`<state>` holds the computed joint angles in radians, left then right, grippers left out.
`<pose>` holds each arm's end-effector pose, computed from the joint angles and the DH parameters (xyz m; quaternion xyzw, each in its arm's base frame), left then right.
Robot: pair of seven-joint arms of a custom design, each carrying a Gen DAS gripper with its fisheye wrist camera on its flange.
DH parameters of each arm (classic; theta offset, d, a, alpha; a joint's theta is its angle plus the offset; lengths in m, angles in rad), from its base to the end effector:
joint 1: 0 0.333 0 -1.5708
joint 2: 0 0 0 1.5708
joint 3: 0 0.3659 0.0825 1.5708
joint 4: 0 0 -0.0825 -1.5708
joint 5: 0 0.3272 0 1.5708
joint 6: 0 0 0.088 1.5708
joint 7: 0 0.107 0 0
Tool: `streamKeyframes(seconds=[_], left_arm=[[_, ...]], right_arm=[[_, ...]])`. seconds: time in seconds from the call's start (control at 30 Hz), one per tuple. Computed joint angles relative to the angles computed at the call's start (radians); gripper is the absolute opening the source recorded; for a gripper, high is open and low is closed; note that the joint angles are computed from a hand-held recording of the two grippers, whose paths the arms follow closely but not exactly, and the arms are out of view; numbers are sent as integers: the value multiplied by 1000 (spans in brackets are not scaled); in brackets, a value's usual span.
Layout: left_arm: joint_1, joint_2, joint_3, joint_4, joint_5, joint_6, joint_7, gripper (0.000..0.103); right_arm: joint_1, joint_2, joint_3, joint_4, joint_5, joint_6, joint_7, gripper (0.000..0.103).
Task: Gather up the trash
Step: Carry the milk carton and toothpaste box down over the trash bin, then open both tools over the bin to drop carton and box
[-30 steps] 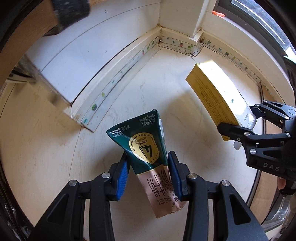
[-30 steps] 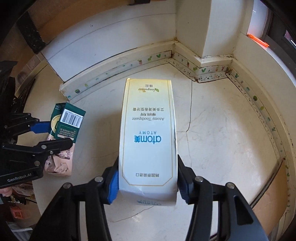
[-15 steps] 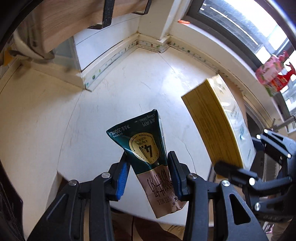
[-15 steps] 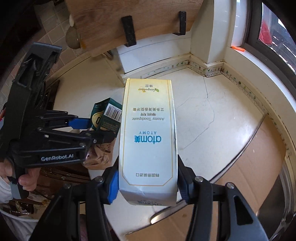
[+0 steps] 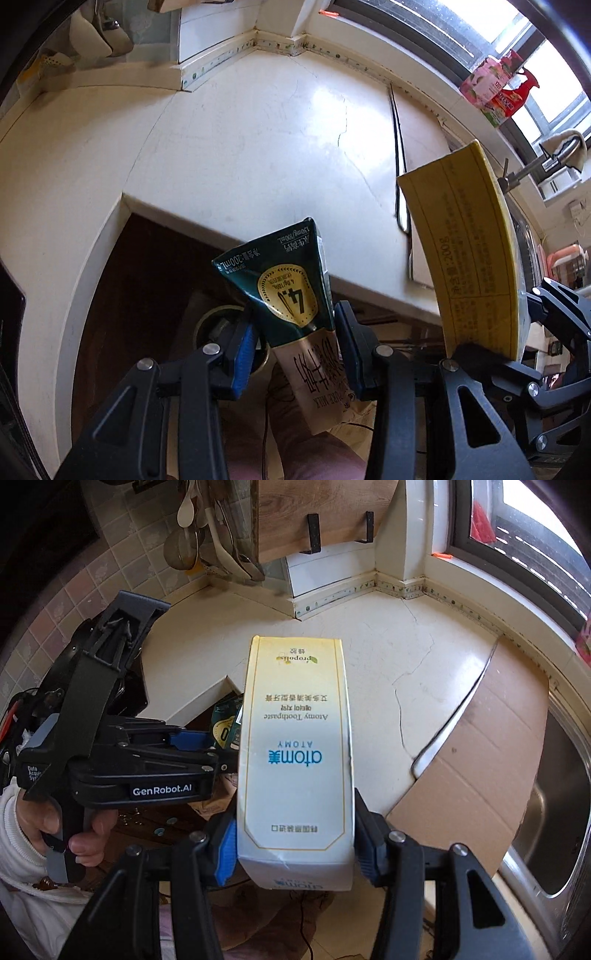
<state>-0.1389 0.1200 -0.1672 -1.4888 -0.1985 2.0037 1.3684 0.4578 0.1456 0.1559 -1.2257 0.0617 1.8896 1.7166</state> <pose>0.5496 -0.1779 0.6938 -0.6715 0.7068 -0.2225 0.0078 0.4678 0.3217 0.7805 -0.8195 0.5105 -0.0633 0.2525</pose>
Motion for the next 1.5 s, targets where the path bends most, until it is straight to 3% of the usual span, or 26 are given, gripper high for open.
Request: streamKeyframes(seconds=[0.3,0.57,0.73,1.1,1.27,1.5], left_arm=[[28,-155,8,-332,-10,58,148,40],[31,-180,-1,-532,50,169,210,40],[26,-164,-4,-627,63,261,240,40],[23,35,14,-754,81,478,270,40],[11,161,17,-732,50,527,280,40],[-46,300,67,-689,145,590,226,40]], right_arm=[[56,-164,40,-390,40,180,200,53],[90,-182,55,-611,81,297,346,53],[96,-165,51,-718,140,389,370,53],[68,39,66,-828,233,580,269,53],[35,166,91,-835,261,649,224,54],[-7,305,109,-830,233,735,224,55]])
